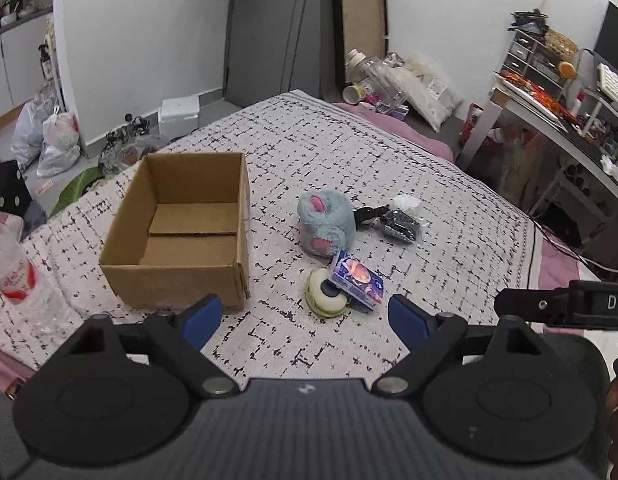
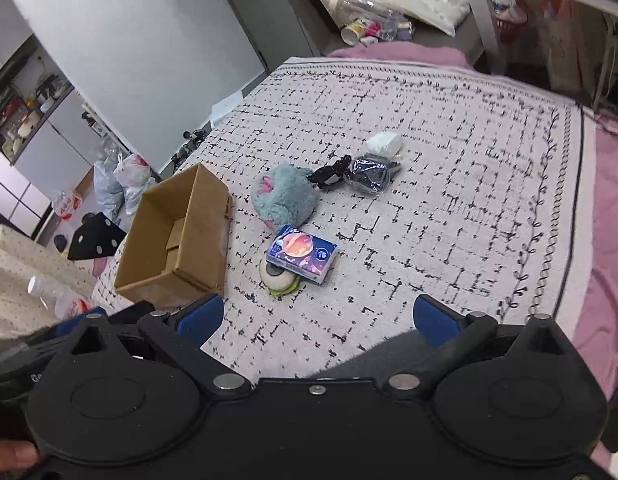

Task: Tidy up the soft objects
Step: 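Move both grippers toward the melon plush and blue card pack, then grasp the green-and-orange melon plush with the left gripper while the right grasps the blue card pack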

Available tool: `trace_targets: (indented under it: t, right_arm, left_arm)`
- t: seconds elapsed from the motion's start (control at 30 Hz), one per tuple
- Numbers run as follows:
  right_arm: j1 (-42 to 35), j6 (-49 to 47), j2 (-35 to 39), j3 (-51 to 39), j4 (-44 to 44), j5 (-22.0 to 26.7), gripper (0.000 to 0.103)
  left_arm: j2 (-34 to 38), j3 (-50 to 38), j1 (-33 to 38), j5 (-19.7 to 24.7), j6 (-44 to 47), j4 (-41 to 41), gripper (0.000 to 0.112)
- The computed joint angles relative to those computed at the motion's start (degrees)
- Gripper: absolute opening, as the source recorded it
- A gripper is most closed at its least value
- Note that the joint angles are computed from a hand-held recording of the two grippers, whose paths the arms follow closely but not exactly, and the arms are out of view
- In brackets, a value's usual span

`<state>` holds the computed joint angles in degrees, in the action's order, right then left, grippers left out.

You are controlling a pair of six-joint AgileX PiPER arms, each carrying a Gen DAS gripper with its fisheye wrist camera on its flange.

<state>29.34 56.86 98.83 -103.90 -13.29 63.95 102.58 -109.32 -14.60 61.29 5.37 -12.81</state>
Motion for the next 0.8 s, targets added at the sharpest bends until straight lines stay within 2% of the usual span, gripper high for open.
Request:
trace_targets:
  t: [0.23,0.43,0.6,0.67,0.8]
  right_arm:
    - [-5.39,-3.09,4.75,-1.87,7.79,-4.09,0.091]
    - [-9.09,-4.97,10.12,-5.31,14.21,-5.37,0.09]
    - [-11.5,-6.22,14.9,-8.27,18.63,-5.65,0.09]
    - [-12.32,-7.08,16.74,-9.48,20.67,-5.73,0.09]
    - [-13.36,-8.35,20.47,-12.87,23.21,-5.52,0.091]
  left_arm:
    - [5.23,-3.63,-1.7,-0.59,-1.31,1.12,0.088]
    - [10.63,-6.97,-2.21,-0.13,-3.25,0.25,0.086]
    - [15.03,-9.5,-2.23,0.03,-5.97,-1.29,0.079]
    - [16.48,-10.48,-2.47,-0.23,-6.2,-1.46,0.069]
    - [20.86,-15.19,-2.68,1.54,-7.42,-2.21,0.06]
